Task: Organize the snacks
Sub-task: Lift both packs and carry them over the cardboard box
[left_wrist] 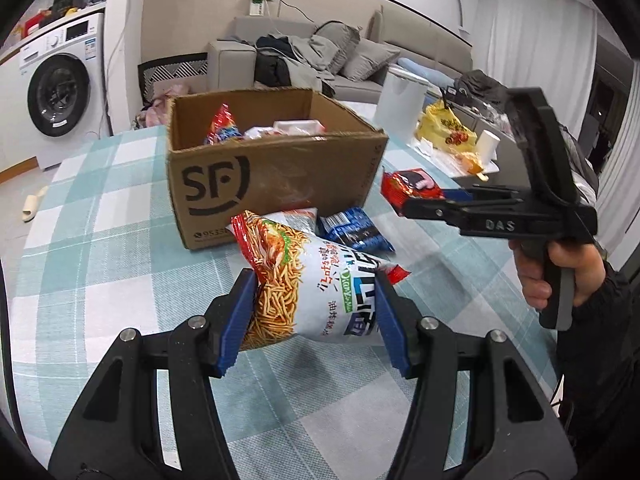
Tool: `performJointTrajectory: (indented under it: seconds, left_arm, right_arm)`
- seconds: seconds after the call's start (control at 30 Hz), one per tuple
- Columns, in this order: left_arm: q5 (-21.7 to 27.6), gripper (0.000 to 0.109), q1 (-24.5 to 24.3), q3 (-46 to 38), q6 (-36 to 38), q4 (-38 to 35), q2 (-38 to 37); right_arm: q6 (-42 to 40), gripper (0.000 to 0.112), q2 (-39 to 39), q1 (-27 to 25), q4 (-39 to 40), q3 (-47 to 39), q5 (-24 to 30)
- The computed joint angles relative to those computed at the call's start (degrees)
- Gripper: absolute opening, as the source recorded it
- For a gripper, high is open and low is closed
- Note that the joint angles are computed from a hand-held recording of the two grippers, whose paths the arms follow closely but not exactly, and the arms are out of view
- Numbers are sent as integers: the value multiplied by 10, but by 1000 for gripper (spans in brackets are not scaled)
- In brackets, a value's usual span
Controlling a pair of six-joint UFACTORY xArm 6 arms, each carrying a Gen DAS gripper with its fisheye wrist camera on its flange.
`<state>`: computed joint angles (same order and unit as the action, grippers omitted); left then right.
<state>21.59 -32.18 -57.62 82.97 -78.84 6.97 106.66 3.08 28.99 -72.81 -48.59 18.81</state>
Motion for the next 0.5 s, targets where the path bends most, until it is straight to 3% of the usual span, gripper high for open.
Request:
performJointTrajectory:
  seconds: [0.5]
  left_arm:
    - [-3,55,23,-7,14,-41,-11]
  right_arm:
    - [29,46,-29,32,-44,-10,25]
